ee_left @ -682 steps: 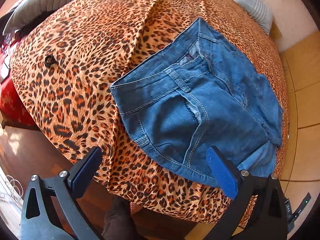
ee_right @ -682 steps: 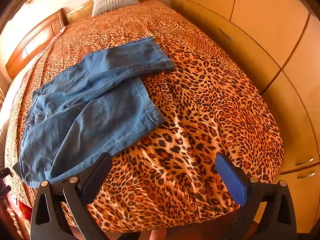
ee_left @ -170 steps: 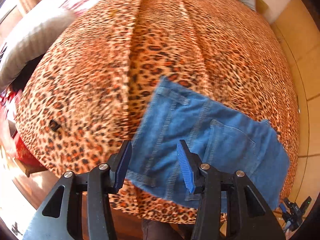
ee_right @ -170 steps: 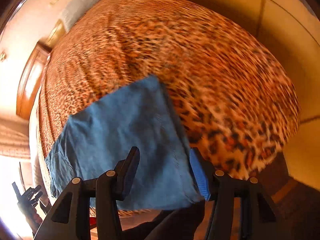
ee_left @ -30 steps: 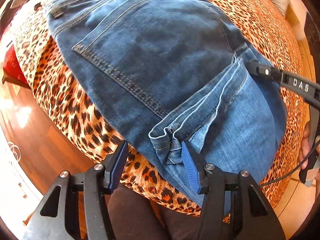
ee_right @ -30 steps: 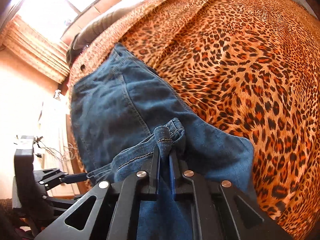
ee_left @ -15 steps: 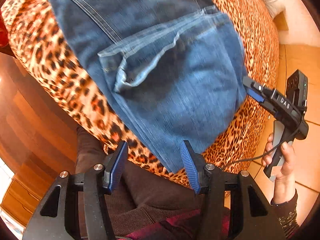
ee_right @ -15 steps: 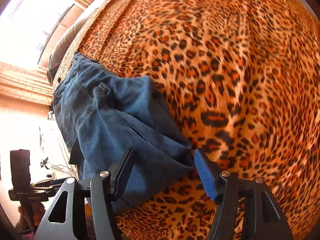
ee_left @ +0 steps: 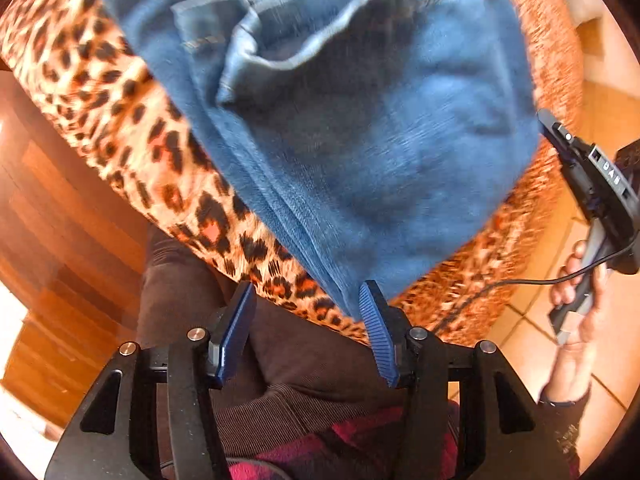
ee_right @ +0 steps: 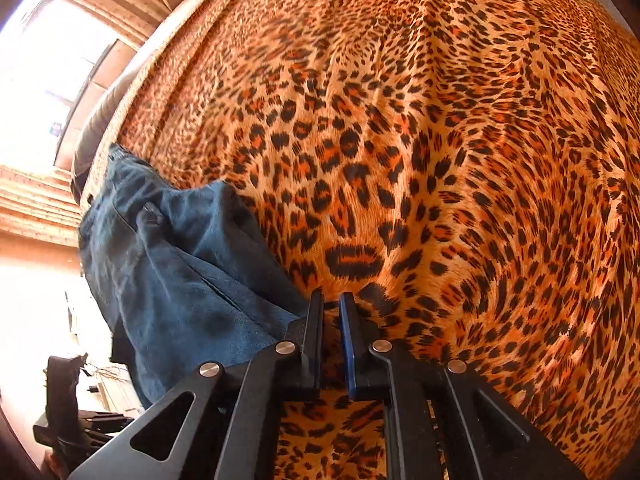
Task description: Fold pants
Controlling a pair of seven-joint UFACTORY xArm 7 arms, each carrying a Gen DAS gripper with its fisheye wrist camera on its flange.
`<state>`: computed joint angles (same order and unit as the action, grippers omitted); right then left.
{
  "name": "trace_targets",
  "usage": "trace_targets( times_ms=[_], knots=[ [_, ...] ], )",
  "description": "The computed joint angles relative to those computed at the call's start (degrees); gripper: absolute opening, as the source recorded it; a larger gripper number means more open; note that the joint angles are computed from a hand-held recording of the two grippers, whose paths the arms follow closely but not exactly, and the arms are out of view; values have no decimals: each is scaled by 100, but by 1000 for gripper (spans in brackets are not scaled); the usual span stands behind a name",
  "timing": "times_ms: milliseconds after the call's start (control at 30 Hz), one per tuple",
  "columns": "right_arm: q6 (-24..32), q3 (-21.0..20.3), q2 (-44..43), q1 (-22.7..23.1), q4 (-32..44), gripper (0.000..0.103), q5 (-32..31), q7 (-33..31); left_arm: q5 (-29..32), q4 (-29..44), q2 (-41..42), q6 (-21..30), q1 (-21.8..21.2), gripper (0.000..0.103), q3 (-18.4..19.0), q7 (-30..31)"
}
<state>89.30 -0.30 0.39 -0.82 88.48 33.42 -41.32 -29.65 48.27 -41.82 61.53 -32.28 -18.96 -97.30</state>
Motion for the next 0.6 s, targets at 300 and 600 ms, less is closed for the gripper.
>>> trace_targets(
  times_ms=[300, 600],
  knots=[
    [-67, 335, -779, 625, -679, 44, 591, -839, 1116, 66, -650, 558, 870, 54, 24, -331],
    [-667, 512, -585, 1292, -633, 15, -402, -151, 1248, 329, -703, 1016, 889, 54, 92, 229]
  ],
)
